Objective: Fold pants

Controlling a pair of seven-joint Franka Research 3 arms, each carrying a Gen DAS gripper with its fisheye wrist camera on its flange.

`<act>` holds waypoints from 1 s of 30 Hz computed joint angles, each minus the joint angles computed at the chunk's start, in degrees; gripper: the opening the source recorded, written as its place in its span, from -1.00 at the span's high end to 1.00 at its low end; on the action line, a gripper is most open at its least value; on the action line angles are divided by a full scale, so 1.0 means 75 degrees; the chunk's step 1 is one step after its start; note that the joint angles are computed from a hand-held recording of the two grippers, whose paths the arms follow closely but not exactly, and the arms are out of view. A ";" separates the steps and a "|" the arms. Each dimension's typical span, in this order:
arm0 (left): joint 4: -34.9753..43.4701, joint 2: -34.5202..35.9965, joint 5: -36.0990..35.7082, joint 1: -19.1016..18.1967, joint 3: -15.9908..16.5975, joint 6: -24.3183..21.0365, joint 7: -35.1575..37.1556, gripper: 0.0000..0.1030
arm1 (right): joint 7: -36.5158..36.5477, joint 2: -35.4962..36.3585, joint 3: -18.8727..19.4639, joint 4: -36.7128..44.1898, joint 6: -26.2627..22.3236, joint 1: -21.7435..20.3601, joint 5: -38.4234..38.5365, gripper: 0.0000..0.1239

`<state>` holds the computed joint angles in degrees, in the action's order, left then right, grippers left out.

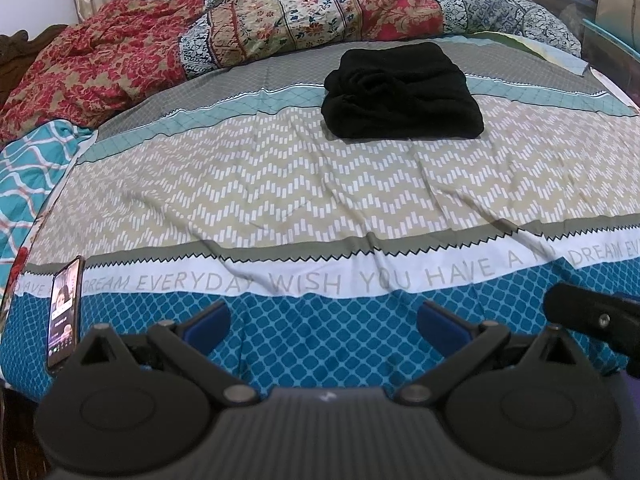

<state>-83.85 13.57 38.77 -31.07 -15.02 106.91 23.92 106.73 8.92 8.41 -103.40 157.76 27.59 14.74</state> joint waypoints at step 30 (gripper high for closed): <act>0.0145 0.0081 0.0525 -0.0189 0.0033 -0.0385 0.0046 -1.00 | -0.0117 -0.0020 0.0022 0.0084 -0.0101 -0.0009 0.0087 -0.66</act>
<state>-82.76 14.18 42.72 -32.49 -14.78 104.02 24.26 105.86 8.77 8.57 -102.77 157.00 27.52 15.40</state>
